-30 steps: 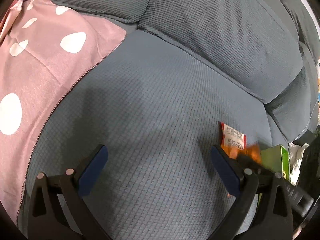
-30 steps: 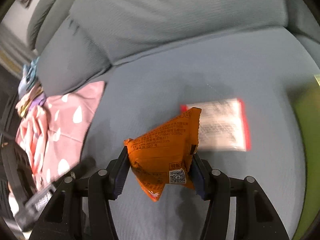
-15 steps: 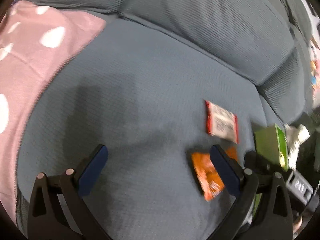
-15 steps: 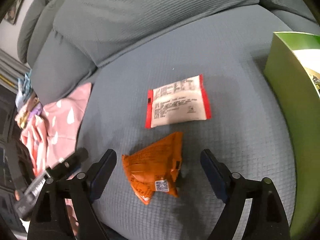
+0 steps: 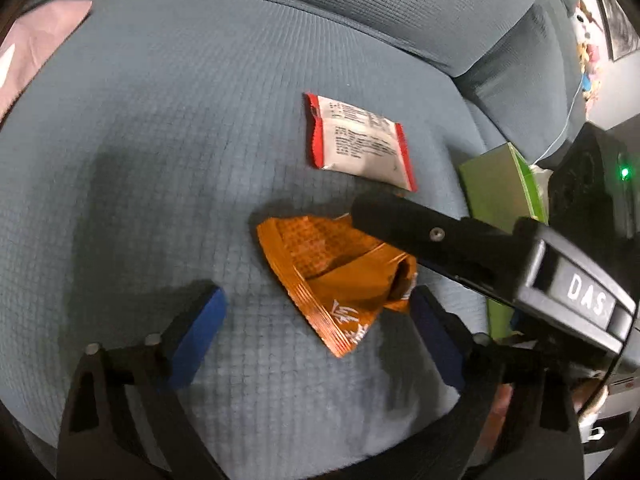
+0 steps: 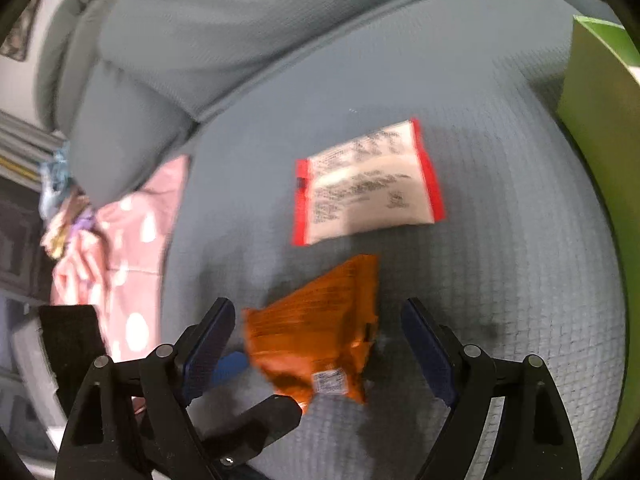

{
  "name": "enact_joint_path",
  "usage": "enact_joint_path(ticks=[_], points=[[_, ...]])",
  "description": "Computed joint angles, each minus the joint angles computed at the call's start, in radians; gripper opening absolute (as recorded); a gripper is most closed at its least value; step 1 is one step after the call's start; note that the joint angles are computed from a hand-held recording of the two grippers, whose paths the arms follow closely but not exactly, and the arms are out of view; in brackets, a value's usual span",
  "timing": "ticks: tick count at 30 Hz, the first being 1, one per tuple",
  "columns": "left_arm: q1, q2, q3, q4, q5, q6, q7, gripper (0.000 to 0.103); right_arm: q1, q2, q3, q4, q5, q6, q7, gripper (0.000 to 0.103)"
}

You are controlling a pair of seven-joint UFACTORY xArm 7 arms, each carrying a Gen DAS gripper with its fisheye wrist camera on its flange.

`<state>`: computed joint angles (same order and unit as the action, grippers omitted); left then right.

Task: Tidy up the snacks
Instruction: 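Lift the orange packet with the right gripper, then carry the orange packet over the box and lower it inside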

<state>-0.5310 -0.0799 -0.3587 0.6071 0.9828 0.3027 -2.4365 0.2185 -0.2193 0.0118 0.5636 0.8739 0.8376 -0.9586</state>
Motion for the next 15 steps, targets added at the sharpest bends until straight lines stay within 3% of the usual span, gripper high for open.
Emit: enact_joint_path(ticks=[2, 5, 7, 9, 12, 15], points=[[0.002, 0.002, -0.012, 0.010, 0.060, 0.016, -0.068, 0.087, 0.007, -0.013, 0.004, -0.012, 0.009, -0.010, -0.019, 0.086], [0.006, 0.026, 0.000, 0.030, 0.173, -0.003, -0.146, 0.074, 0.010, -0.006, -0.002, -0.012, 0.015, 0.007, -0.033, 0.085], [-0.001, 0.035, 0.008, 0.044, 0.265, 0.000, -0.218, 0.055, 0.008, -0.007, -0.006, -0.014, 0.032, 0.012, -0.047, 0.082], [-0.019, 0.050, 0.014, 0.069, 0.289, 0.021, -0.213, 0.048, 0.001, -0.004, -0.011, -0.008, 0.020, 0.036, -0.053, 0.075], [-0.071, 0.056, 0.002, 0.111, 0.183, 0.165, -0.089, 0.047, -0.011, -0.008, -0.019, -0.004, 0.027, 0.064, -0.057, 0.068], [-0.092, 0.030, -0.003, 0.113, 0.260, 0.231, -0.134, 0.047, -0.019, -0.065, -0.032, -0.027, 0.070, 0.069, -0.096, 0.068]])
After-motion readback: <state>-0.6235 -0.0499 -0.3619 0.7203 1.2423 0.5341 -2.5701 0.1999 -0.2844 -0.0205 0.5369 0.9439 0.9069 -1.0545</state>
